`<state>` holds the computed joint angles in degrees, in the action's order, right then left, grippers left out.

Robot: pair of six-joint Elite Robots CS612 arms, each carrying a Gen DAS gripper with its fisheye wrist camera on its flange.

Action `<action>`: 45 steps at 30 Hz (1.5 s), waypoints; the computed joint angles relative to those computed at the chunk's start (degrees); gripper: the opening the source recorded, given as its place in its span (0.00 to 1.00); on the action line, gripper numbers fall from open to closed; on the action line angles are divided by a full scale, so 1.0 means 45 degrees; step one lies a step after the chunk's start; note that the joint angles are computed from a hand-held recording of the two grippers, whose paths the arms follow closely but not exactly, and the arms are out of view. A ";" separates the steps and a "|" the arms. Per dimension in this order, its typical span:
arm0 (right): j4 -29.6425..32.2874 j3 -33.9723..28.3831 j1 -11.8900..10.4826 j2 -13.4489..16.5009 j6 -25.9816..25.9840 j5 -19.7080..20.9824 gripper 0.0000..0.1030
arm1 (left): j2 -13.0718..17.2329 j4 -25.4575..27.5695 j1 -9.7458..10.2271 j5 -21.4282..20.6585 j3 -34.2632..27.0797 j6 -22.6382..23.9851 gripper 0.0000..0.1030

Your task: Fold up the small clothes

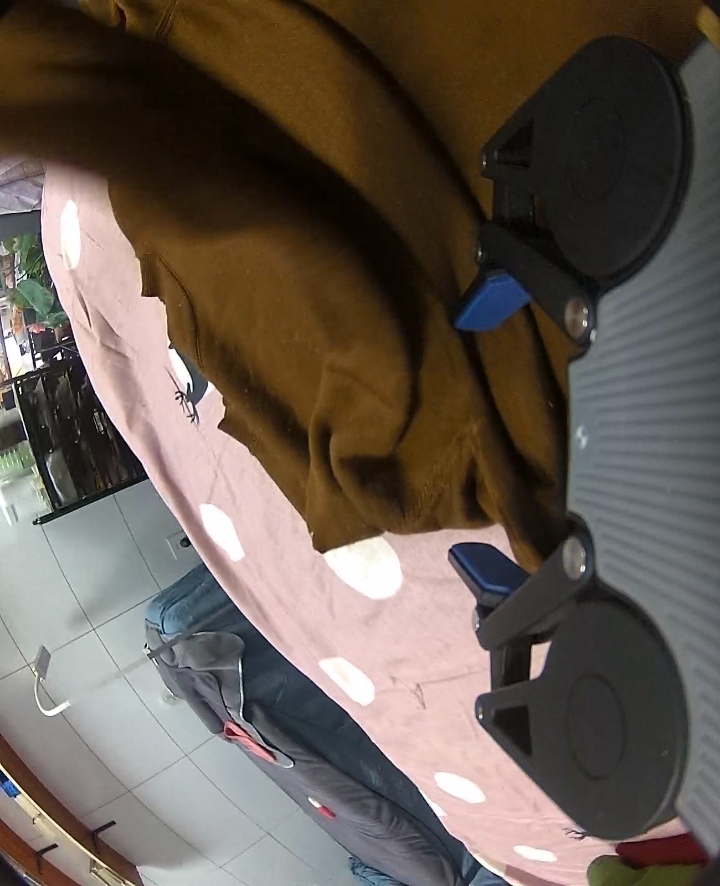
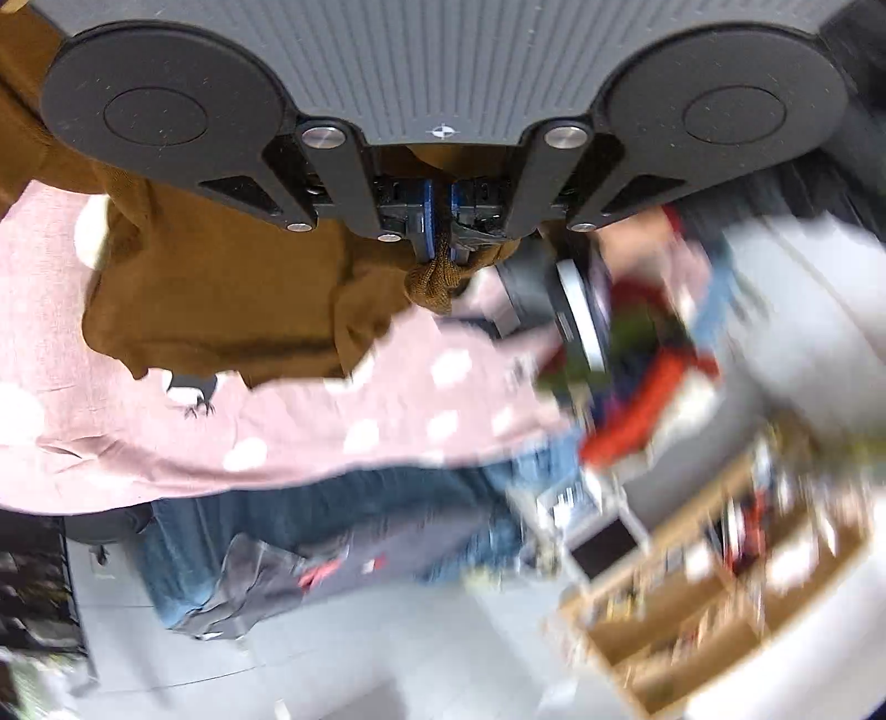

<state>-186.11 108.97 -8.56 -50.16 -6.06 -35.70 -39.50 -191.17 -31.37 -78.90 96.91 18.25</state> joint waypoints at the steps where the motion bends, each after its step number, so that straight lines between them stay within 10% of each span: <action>1: -0.0584 -0.0055 -0.0066 0.0108 0.0851 0.0262 0.09 | 0.0118 -0.0088 -0.0049 0.0338 -0.0098 -0.0067 0.84; 7: -0.2261 -0.0438 -0.0182 0.0583 0.3787 0.1618 0.09 | 0.0784 -0.0337 -0.0169 0.2212 -0.0962 -0.1650 0.84; 17: -0.0025 -0.0419 -0.0042 0.0446 0.2192 0.0749 0.09 | 0.0742 0.0169 0.1027 0.2701 -0.1448 -0.7540 0.84; 24: 0.1634 -0.1444 0.0888 0.1146 0.0858 -0.2223 0.11 | 0.1045 0.1227 0.1295 0.2958 -0.1778 -0.7697 0.91; 30: 0.1284 -0.1405 0.1165 0.1534 0.1862 -0.3807 0.37 | 0.1148 0.1846 0.1446 0.2323 -0.1856 -0.8014 0.97; 35: -0.2864 -0.0070 0.0671 0.1375 0.4432 -0.3962 0.90 | 0.1192 0.2020 0.1655 0.1741 -0.1937 -0.8483 1.00; 45: -0.2422 0.1188 0.0435 0.0748 0.5162 -0.4266 0.72 | 0.1121 0.2477 0.1631 0.1761 -0.2029 -0.8394 1.00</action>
